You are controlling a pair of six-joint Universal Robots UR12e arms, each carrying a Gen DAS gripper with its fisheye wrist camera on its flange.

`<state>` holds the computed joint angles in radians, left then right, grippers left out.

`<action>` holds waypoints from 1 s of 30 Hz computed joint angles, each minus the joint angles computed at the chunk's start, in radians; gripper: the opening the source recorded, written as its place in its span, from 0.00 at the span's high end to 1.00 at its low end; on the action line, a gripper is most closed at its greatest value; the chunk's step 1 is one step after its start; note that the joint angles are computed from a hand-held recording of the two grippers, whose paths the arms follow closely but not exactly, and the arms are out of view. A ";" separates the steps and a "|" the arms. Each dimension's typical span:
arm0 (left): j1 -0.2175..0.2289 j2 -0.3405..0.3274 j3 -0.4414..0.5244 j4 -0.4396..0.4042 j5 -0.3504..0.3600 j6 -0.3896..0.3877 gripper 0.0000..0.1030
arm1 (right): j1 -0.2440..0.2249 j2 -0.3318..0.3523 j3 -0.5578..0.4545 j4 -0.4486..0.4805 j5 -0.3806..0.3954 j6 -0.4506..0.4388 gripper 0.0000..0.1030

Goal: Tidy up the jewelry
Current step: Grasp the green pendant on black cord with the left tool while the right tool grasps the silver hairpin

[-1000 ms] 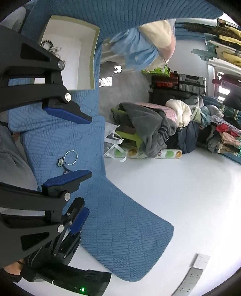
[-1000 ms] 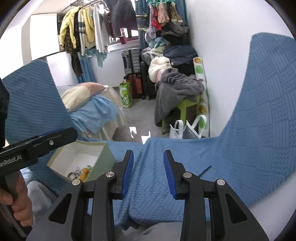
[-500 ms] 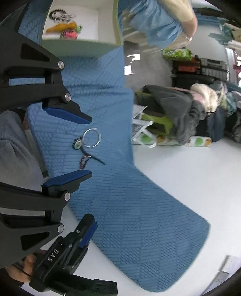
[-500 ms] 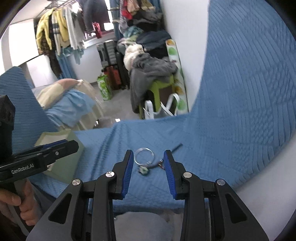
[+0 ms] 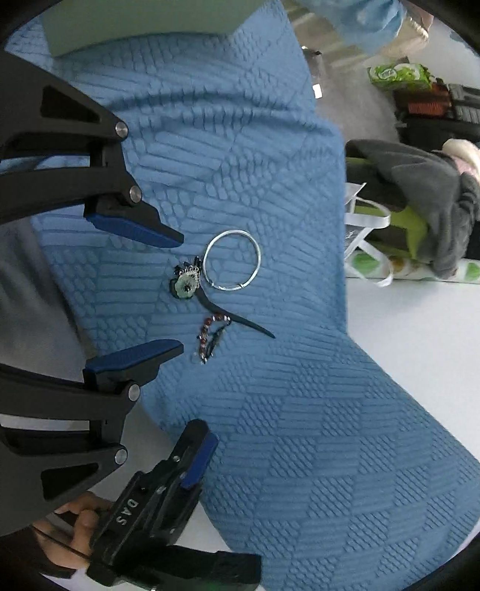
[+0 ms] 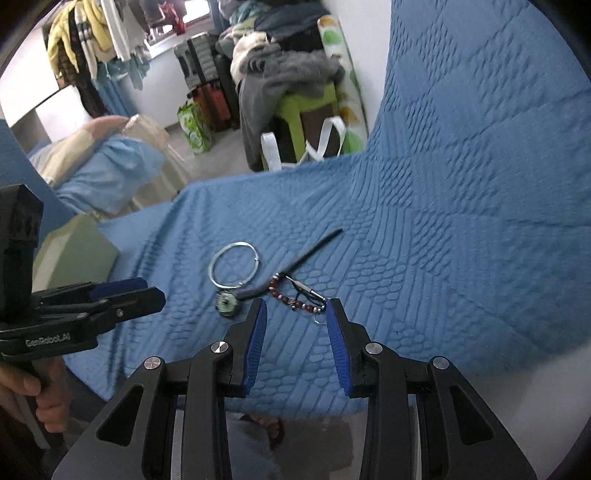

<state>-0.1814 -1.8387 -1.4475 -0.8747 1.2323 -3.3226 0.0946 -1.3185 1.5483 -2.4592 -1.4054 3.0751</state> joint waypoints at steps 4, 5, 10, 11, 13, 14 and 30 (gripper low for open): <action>0.002 -0.032 0.016 -0.025 -0.022 0.013 0.49 | -0.007 0.047 -0.038 0.037 0.019 -0.051 0.74; 0.003 -0.039 0.020 -0.033 -0.031 0.021 0.49 | -0.010 0.062 -0.049 0.046 0.031 -0.065 0.74; -0.003 -0.071 0.048 -0.070 -0.033 0.091 0.49 | -0.007 0.120 -0.103 0.101 0.034 -0.131 0.82; -0.004 -0.075 0.050 -0.073 -0.033 0.100 0.49 | -0.005 0.128 -0.111 0.109 0.033 -0.148 0.82; -0.005 -0.084 0.058 -0.081 -0.038 0.115 0.49 | -0.004 0.140 -0.123 0.125 0.045 -0.181 0.82; -0.005 -0.089 0.063 -0.085 -0.045 0.122 0.49 | -0.004 0.143 -0.128 0.129 0.052 -0.197 0.82; -0.028 -0.121 0.104 -0.109 0.019 0.253 0.49 | 0.003 0.117 -0.100 0.107 0.007 -0.283 0.97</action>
